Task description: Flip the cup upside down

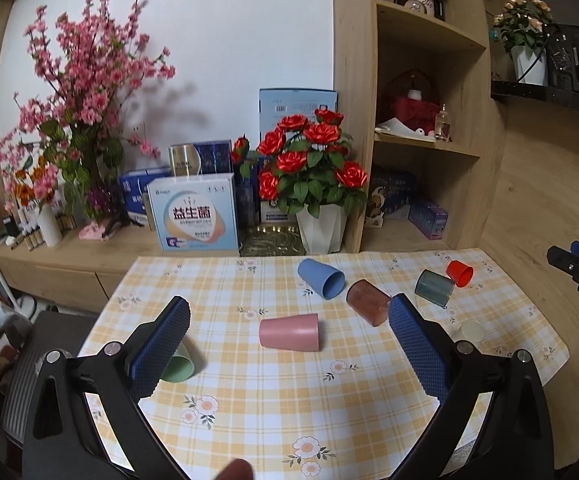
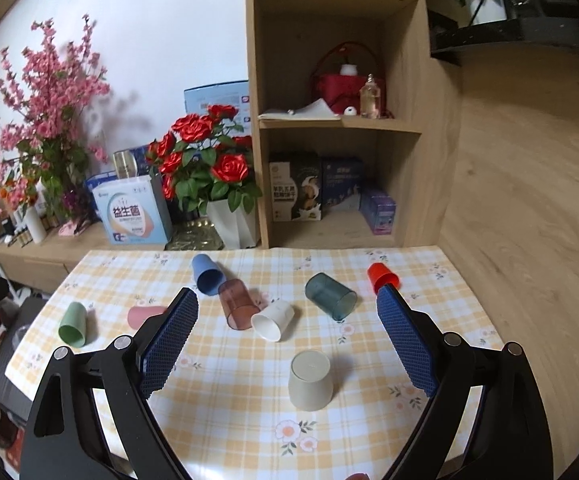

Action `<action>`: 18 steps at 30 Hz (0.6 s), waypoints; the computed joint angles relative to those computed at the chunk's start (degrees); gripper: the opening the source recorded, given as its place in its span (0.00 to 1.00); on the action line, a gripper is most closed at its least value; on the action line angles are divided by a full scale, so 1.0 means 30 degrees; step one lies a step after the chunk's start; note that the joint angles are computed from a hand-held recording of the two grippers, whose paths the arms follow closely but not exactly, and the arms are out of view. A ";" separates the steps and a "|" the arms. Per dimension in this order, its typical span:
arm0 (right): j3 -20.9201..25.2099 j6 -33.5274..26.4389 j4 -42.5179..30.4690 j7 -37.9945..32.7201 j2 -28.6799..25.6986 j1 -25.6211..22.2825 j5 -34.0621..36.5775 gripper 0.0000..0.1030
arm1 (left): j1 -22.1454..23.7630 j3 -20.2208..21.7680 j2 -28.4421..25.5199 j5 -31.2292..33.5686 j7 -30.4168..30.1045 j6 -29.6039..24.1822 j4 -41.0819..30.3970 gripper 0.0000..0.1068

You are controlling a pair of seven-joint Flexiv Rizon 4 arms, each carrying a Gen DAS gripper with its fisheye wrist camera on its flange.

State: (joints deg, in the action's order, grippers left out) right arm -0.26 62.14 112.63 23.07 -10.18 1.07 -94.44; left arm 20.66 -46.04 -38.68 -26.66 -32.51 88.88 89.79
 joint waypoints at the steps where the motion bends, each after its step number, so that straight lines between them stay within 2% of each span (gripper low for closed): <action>1: 0.0039 -0.0138 0.0094 0.0038 0.0115 0.0030 -0.0001 0.85 | 0.0155 -0.0217 0.0011 0.0044 0.0103 0.0179 0.0127 0.91; 5: 0.0257 -0.1042 0.0373 -0.0181 0.0443 0.0303 0.0329 0.85 | 0.0684 -0.0787 0.0170 0.0471 -0.0017 0.0448 0.0537 0.91; 18: 0.0434 -0.1494 0.0822 0.0719 0.0949 0.0294 -0.0209 0.85 | 0.1514 -0.1623 0.0215 0.1862 -0.1032 0.0791 0.0999 0.91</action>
